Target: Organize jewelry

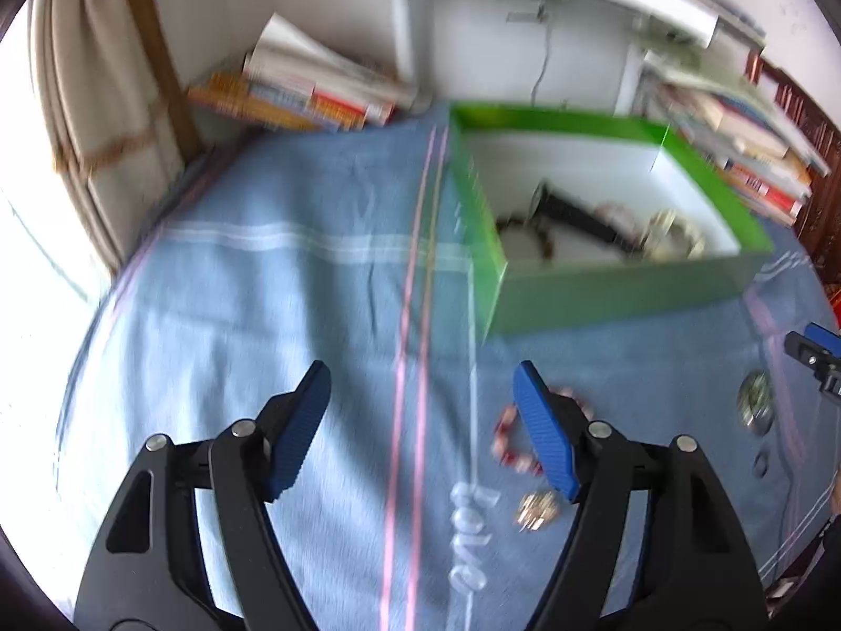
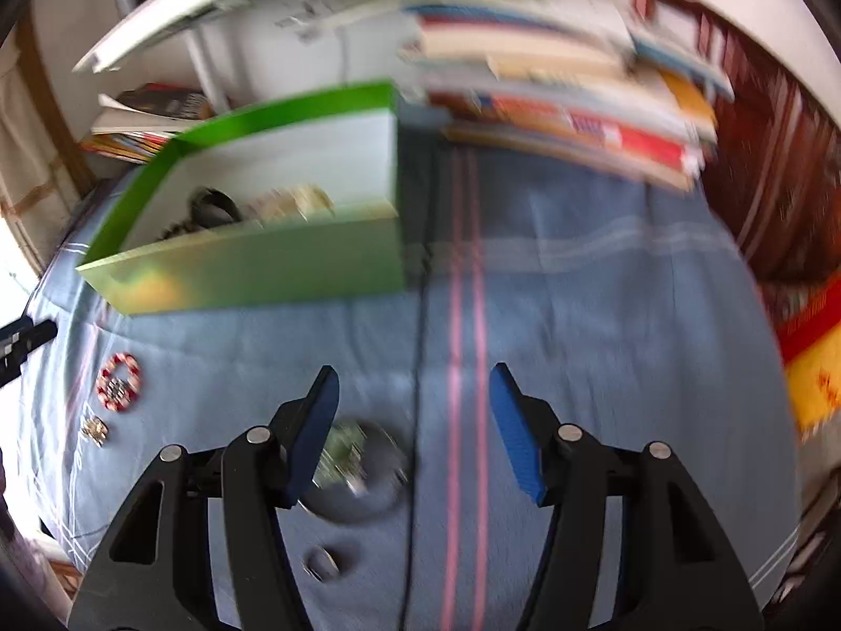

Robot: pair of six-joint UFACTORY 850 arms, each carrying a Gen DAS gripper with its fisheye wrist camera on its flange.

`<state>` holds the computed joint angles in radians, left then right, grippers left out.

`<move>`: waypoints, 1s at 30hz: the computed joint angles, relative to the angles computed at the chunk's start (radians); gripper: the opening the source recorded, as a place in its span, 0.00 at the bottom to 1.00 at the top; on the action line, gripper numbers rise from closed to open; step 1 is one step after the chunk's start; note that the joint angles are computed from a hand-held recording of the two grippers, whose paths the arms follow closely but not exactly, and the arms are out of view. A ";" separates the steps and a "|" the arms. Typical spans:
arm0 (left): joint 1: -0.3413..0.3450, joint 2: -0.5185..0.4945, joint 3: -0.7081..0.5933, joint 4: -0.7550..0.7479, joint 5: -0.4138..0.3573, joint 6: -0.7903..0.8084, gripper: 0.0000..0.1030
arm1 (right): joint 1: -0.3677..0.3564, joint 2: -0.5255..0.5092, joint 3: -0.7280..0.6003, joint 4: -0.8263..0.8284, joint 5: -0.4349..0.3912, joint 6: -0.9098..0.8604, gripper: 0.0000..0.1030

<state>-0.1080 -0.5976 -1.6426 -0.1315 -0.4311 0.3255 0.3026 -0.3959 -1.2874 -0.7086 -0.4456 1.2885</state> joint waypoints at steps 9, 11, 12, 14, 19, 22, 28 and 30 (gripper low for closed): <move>0.003 -0.015 0.042 0.029 -0.034 -0.019 0.70 | 0.024 -0.012 0.021 -0.005 -0.091 0.016 0.57; 0.001 -0.023 0.038 0.031 -0.044 -0.021 0.70 | 0.023 -0.024 0.011 0.018 -0.090 -0.017 0.57; -0.001 -0.024 0.038 0.034 -0.047 -0.024 0.70 | 0.024 -0.032 0.005 0.033 -0.089 -0.037 0.57; -0.003 -0.028 0.036 0.033 -0.052 -0.022 0.70 | 0.025 -0.044 -0.006 0.059 -0.086 -0.069 0.57; -0.006 -0.030 0.036 0.022 -0.061 -0.007 0.70 | 0.042 -0.064 -0.028 0.120 -0.051 -0.163 0.57; -0.008 -0.031 0.037 0.025 -0.065 -0.010 0.70 | 0.052 -0.070 -0.040 0.115 -0.054 -0.183 0.57; -0.003 -0.020 0.048 -0.002 -0.062 0.007 0.70 | 0.043 -0.024 -0.001 0.062 -0.021 -0.094 0.57; -0.003 -0.013 0.055 -0.018 -0.057 0.023 0.70 | 0.046 -0.011 0.008 0.060 0.009 -0.091 0.57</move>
